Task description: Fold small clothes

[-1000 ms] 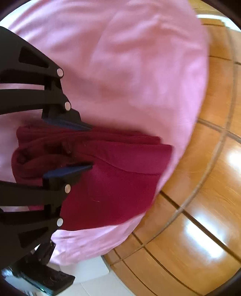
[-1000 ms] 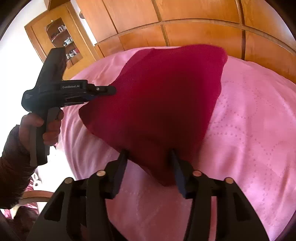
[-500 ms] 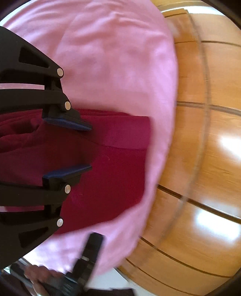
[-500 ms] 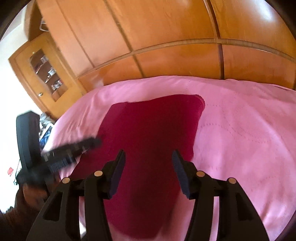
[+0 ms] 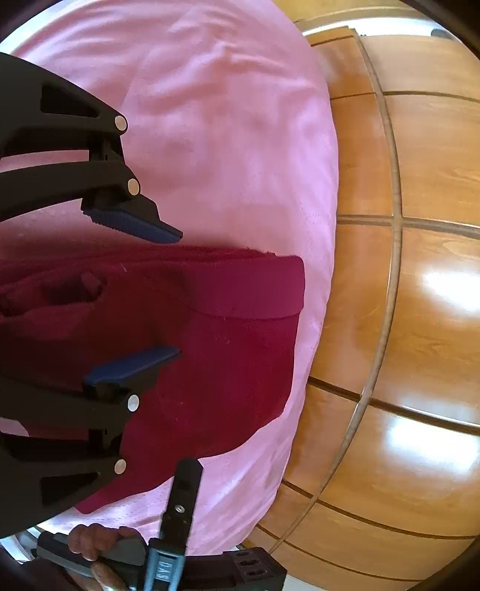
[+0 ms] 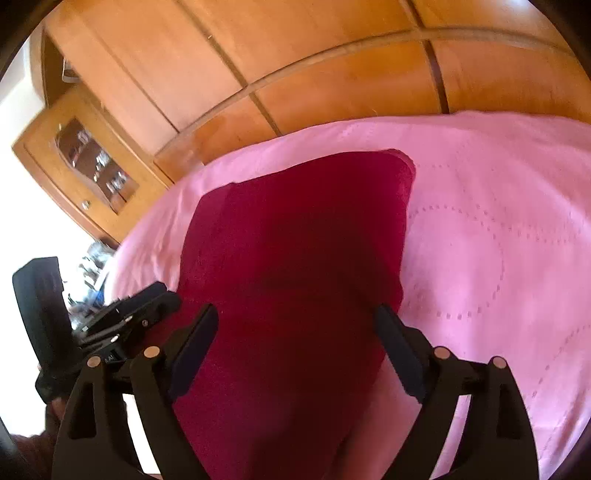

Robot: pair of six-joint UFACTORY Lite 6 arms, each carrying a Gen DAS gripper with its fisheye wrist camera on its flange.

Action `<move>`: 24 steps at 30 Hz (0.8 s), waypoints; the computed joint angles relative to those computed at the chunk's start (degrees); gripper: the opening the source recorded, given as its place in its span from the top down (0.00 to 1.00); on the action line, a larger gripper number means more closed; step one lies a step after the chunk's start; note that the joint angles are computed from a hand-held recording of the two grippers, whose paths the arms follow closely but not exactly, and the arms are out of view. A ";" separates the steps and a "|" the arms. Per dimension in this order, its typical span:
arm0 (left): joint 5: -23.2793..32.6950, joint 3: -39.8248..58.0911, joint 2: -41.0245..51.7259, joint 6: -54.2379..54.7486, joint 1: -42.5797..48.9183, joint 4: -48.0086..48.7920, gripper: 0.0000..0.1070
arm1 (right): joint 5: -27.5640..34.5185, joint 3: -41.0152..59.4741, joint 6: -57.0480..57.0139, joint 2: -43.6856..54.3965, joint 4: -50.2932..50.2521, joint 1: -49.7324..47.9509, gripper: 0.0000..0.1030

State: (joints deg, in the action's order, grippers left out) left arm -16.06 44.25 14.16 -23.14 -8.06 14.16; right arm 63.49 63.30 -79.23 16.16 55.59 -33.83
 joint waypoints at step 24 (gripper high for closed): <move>-34.71 5.30 19.62 -45.54 20.68 55.00 0.60 | 9.83 12.64 6.20 17.66 -0.50 2.25 0.55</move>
